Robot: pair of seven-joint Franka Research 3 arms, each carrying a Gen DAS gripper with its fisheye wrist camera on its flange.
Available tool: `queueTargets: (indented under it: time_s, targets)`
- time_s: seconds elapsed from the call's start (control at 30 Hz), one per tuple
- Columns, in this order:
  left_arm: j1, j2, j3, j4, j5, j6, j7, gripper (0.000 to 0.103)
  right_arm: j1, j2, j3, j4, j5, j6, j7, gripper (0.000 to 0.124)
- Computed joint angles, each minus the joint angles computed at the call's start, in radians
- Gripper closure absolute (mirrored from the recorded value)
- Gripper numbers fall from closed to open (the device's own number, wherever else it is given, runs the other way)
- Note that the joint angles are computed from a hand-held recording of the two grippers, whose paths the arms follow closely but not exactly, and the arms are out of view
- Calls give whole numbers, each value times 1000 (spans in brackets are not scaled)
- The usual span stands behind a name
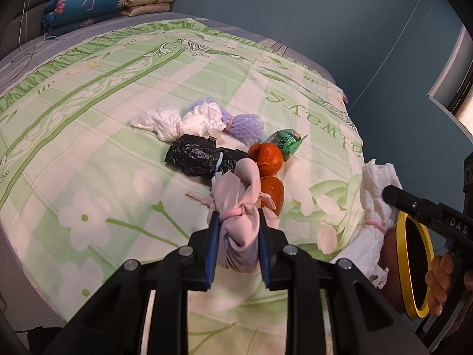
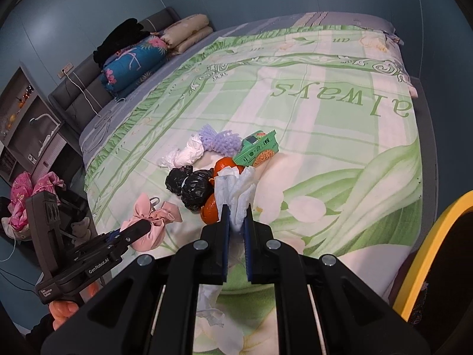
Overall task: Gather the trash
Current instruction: 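Carry the pink cloth and white tissue over the yellow-rimmed bin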
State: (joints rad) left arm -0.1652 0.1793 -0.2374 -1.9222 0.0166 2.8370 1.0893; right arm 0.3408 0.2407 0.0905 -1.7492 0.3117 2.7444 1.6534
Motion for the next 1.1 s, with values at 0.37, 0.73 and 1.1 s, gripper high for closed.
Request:
queueTargets:
  time_s: [0.37, 0.73, 1.1]
  targets:
    - [-26, -59, 19, -42, 87, -11, -73, 81, -17, -112, 9, -118, 61, 63, -60, 116]
    - [-41, -79, 18, -35, 138, -45, -116, 81, -37, -215, -3, -221, 135, 112, -110, 116]
    - [-71, -70, 11, 19, 199, -84, -136, 81, -51, -296, -24, -297, 192, 157, -149, 116]
